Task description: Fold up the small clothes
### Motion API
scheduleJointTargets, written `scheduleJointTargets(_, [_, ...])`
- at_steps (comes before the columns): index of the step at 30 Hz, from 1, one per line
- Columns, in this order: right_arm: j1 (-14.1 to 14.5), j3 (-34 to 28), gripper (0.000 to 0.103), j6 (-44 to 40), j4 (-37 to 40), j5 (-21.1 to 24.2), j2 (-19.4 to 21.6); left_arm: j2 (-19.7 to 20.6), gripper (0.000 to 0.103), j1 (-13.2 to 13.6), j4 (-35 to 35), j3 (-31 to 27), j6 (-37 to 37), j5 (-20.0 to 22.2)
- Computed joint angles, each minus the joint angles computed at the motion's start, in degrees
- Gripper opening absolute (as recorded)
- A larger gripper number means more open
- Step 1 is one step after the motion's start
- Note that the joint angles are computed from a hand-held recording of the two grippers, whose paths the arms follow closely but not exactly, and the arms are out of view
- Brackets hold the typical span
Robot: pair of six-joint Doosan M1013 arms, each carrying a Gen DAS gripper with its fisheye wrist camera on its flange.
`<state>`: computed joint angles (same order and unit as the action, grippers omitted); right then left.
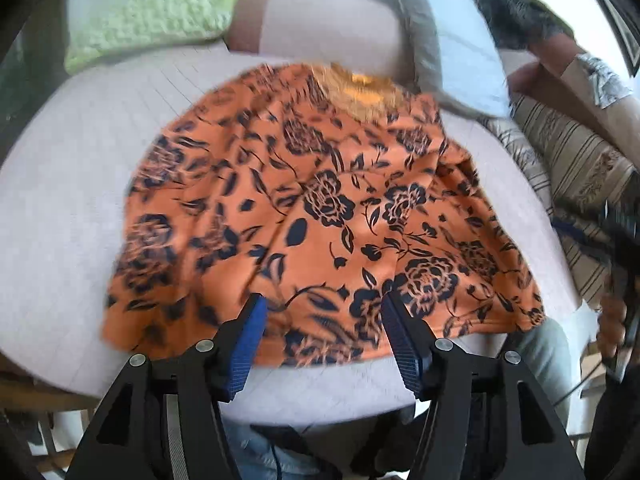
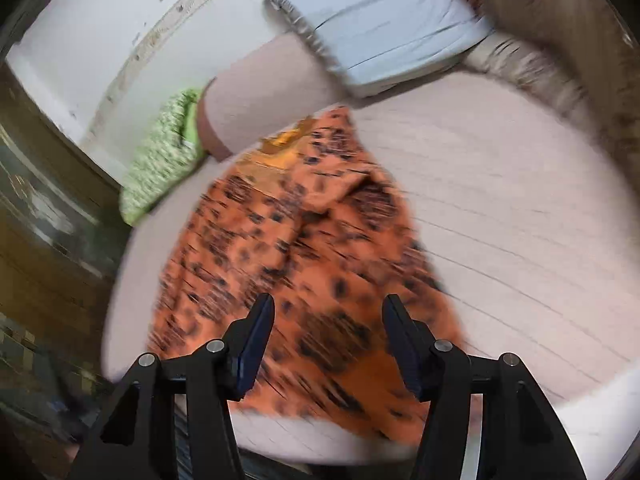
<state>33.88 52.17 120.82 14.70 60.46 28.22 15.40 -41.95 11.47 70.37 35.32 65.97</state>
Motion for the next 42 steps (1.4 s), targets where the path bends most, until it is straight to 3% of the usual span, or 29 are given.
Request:
scheduleJointTargets(3, [-1.35,-6.64,0.059,2.49,5.5,1.41,5.96,2.3,0.057,3.23,-7.79,-0.19,2.25,-0.46])
scheduleJointTargets(5, [-2.05,-12.29,0.059,5.27,6.32,4.85,10.27,3.22,0.055,4.66,-11.04,0.18,3.54,-0.85])
scheduleJointTargets(8, [-2.98,-19.95,0.058,9.84,6.49,9.15,16.13,4.05,0.053,5.49,-12.48,0.91,4.24,-2.47])
scheduleJointTargets(10, [-3.72,-23.55,0.053,12.68,8.06,10.43,19.37,4.43,0.046,5.4,-10.79,0.65,3.73,-2.33])
scheduleJointTargets(11, [-3.94,-25.09,0.048,14.23,8.08,11.38,20.68,4.67,0.029,5.38,-10.08,0.22,3.92,-1.52])
scheduleJointTargets(12, [-4.13,-26.39,0.026,15.25,8.43,12.45,21.76,4.92,0.004,5.18,-9.28,-0.28,4.02,-0.51])
scheduleJointTargets(13, [-4.35,-26.95,0.01,14.96,9.51,13.11,22.27,4.96,0.002,5.4,-9.23,-0.42,4.24,0.27])
scheduleJointTargets(14, [-4.47,-26.66,0.005,14.61,9.71,13.02,21.97,4.91,0.002,5.43,-9.8,-0.14,3.64,-0.69])
scheduleJointTargets(16, [-4.51,-22.1,0.005,12.71,8.88,8.21,18.81,3.1,0.002,5.64,-9.73,1.64,3.48,-3.62])
scheduleJointTargets(18, [-4.27,-20.32,0.005,12.75,4.61,7.1,16.92,1.93,0.001,5.46,-9.45,2.58,3.94,-5.19])
scheduleJointTargets(20, [-4.27,-21.43,0.005,12.42,2.27,9.25,17.46,1.31,0.0,6.26,-11.46,3.83,4.11,-6.94])
scheduleJointTargets(23, [-4.46,-26.19,0.005,9.85,1.35,15.84,21.41,1.89,0.0,6.67,-10.67,3.41,3.01,-3.71])
scheduleJointTargets(25, [-4.49,-29.24,0.01,7.8,2.17,19.25,23.77,1.7,0.002,7.63,-15.75,4.31,4.85,-5.69])
scheduleJointTargets(26, [-4.46,-28.28,0.011,8.09,2.39,18.71,23.2,1.35,0.005,7.79,-17.19,4.69,4.88,-6.24])
scheduleJointTargets(28, [-4.01,-22.84,0.022,8.71,2.44,13.38,19.54,0.78,0.013,7.55,-17.71,5.05,5.87,-6.89])
scheduleJointTargets(30, [-3.31,-17.22,0.055,7.07,2.86,8.16,15.41,0.25,0.036,6.85,-16.17,5.42,5.88,-7.12])
scheduleJointTargets(31, [-2.86,-14.32,0.058,6.57,3.17,6.05,13.33,0.03,0.037,6.64,-15.6,5.66,5.55,-7.27])
scheduleJointTargets(35, [-1.09,-5.68,0.057,-0.63,12.23,2.12,7.75,-0.31,0.037,6.76,-17.01,6.78,3.75,-7.87])
scheduleJointTargets(37, [0.11,-4.15,0.057,-4.33,16.36,3.57,6.95,-0.58,0.037,7.19,-18.08,7.63,2.97,-9.62])
scheduleJointTargets(40, [2.2,-4.41,0.047,-6.92,20.82,6.45,8.16,-0.86,0.037,7.85,-19.59,8.77,1.19,-11.98])
scheduleJointTargets(42, [3.31,-5.31,0.031,-7.11,23.95,8.45,9.58,-1.04,0.037,7.84,-18.99,8.76,0.33,-12.12])
